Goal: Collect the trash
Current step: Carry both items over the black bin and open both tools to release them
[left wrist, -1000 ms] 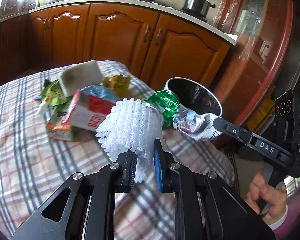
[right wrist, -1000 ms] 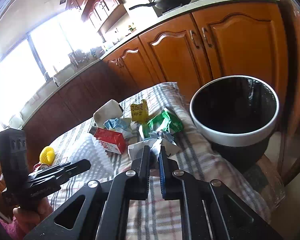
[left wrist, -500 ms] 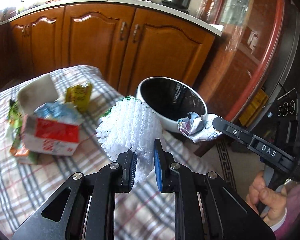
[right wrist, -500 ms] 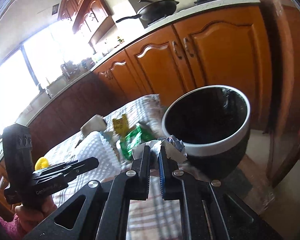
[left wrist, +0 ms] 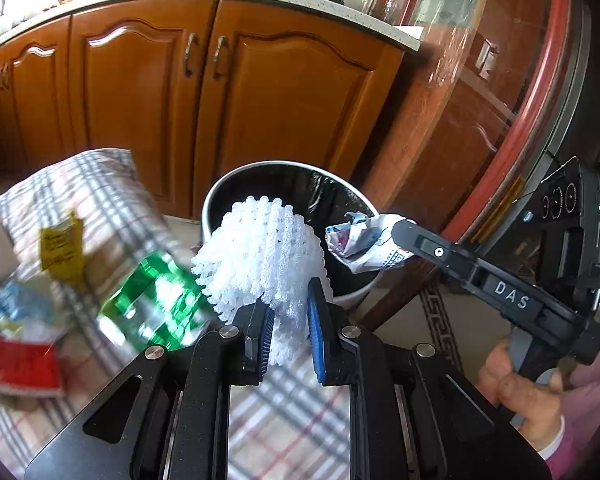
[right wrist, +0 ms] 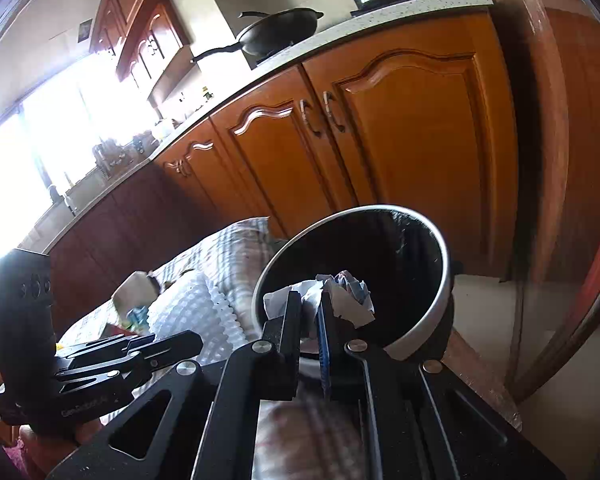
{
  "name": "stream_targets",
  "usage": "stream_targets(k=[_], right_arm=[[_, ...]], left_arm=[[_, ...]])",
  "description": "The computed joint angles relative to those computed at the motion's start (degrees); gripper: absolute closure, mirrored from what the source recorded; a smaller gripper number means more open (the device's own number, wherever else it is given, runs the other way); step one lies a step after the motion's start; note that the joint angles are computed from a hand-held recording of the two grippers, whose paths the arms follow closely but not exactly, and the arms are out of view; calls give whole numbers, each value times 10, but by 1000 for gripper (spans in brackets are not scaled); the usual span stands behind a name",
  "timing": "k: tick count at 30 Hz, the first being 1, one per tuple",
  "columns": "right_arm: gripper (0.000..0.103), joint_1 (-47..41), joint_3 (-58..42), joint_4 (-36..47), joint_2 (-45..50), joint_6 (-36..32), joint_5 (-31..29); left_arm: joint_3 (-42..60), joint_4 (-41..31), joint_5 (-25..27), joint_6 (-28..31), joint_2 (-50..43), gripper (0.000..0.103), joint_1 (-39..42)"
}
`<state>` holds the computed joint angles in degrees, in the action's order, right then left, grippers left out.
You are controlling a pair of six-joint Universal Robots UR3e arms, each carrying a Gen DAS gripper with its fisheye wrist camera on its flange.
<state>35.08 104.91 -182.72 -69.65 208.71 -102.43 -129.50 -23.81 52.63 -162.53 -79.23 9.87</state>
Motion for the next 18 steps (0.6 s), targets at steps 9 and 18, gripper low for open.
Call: stream_targets(k=[9,18], right_arm=[[95,-53,-11,15,4,-24,31],[94,-84,-38,28,34,-39,54]], left_arm=[[120,23,47,-59,-135,88,-63],[202,26,91,-84,-221,81,-107]])
